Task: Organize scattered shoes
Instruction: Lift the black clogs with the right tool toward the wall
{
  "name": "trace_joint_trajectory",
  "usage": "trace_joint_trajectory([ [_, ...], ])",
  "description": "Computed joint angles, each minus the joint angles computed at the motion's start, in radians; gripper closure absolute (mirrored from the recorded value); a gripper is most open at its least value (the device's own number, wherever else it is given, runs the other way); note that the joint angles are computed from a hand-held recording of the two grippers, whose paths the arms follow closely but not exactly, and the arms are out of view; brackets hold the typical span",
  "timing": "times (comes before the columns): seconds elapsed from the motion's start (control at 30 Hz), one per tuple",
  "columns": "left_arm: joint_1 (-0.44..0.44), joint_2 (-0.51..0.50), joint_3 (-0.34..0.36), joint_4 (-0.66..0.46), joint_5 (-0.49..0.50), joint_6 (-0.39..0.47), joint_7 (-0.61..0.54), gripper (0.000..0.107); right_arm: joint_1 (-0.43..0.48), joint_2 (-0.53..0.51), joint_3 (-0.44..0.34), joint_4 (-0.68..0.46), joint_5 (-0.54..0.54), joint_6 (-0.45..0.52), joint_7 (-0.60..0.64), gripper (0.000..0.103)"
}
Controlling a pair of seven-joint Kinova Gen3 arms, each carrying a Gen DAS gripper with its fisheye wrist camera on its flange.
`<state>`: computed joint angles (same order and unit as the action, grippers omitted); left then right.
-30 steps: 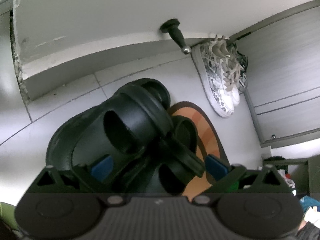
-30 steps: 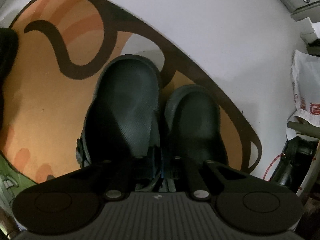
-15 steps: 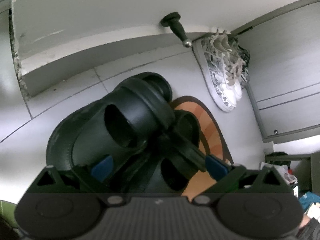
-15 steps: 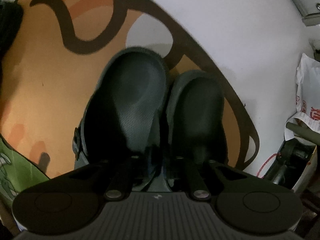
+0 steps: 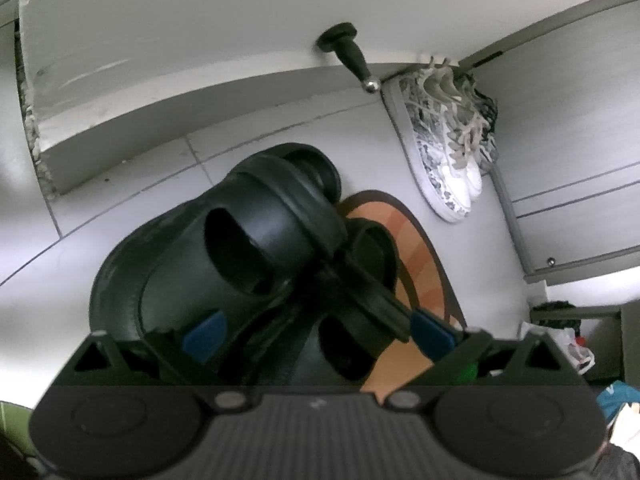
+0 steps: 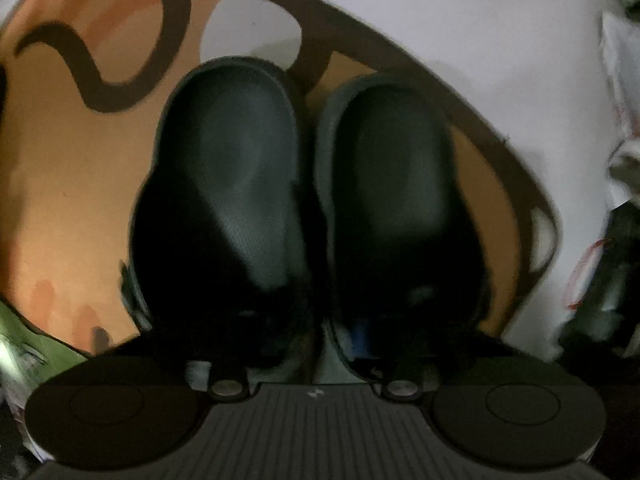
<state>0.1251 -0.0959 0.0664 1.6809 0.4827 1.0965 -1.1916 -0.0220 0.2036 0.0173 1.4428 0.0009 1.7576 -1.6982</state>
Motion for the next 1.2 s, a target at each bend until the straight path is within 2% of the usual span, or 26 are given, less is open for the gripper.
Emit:
trace_joint_trajectory([
  [0.17, 0.001, 0.004, -0.002, -0.001, 0.012, 0.001, -0.01, 0.007, -0.021, -0.015, -0.016, -0.006, 0.006, -0.006, 0.036, 0.077],
  [0.53, 0.0, -0.006, -0.001, 0.003, 0.01, -0.008, -0.005, 0.007, -0.082, -0.037, -0.035, -0.1, 0.049, -0.033, -0.011, 0.077],
  [1.2, -0.007, -0.022, -0.014, 0.015, 0.019, -0.031, -0.007, 0.007, -0.309, 0.093, -0.081, -0.415, 0.173, -0.086, -0.004, 0.077],
])
